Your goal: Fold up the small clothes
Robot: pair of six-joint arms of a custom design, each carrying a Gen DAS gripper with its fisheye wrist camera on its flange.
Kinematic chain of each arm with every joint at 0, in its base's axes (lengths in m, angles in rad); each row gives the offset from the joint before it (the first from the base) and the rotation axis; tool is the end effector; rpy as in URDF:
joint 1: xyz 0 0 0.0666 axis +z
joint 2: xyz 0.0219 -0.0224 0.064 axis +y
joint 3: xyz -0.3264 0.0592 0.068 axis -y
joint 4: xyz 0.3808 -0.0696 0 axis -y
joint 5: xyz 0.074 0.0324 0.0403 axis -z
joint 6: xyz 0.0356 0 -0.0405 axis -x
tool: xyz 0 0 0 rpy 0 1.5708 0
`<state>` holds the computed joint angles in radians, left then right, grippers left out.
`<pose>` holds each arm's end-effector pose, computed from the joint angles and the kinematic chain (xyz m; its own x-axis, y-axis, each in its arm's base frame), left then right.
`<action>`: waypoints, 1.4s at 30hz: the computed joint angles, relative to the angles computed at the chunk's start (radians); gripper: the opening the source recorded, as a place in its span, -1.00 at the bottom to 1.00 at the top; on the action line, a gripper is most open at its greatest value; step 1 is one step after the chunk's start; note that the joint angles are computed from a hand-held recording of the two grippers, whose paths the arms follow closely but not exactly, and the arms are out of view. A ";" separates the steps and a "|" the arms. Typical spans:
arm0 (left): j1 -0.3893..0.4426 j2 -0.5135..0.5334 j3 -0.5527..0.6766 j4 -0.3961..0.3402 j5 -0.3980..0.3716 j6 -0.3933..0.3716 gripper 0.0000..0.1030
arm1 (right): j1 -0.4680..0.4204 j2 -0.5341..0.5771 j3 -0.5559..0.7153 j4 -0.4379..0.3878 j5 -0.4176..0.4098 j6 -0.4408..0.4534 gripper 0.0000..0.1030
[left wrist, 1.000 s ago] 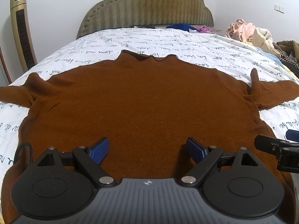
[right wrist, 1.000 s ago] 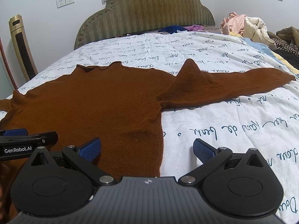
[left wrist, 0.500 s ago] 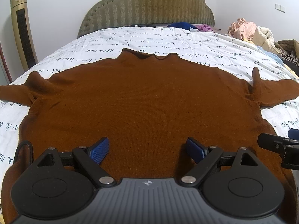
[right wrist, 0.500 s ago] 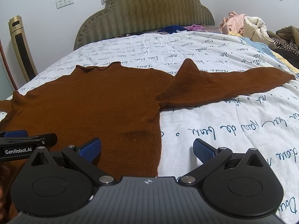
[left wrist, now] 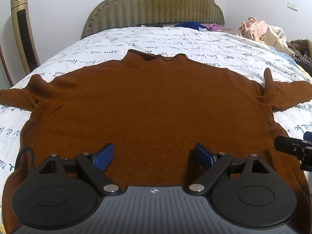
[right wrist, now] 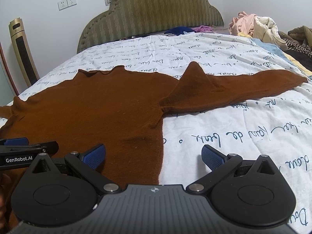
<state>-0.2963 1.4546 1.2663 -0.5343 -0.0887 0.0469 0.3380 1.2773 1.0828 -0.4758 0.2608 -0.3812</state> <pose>0.4863 -0.1456 0.3189 -0.6425 0.1473 -0.7520 0.1974 0.9800 0.0234 0.4287 0.1405 0.3216 -0.5923 0.1728 -0.7870 0.0976 0.9849 0.1429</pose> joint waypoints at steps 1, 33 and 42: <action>0.000 0.000 0.003 -0.004 0.001 -0.003 0.74 | -0.007 -0.004 0.000 -0.002 -0.008 0.001 0.99; -0.319 0.393 0.517 -0.126 -0.085 -0.021 0.74 | -0.785 0.293 0.198 0.290 -0.660 -0.444 0.62; -0.342 0.530 0.674 -0.167 -0.145 0.046 0.75 | -0.791 0.392 0.259 0.340 -0.692 -0.490 -0.53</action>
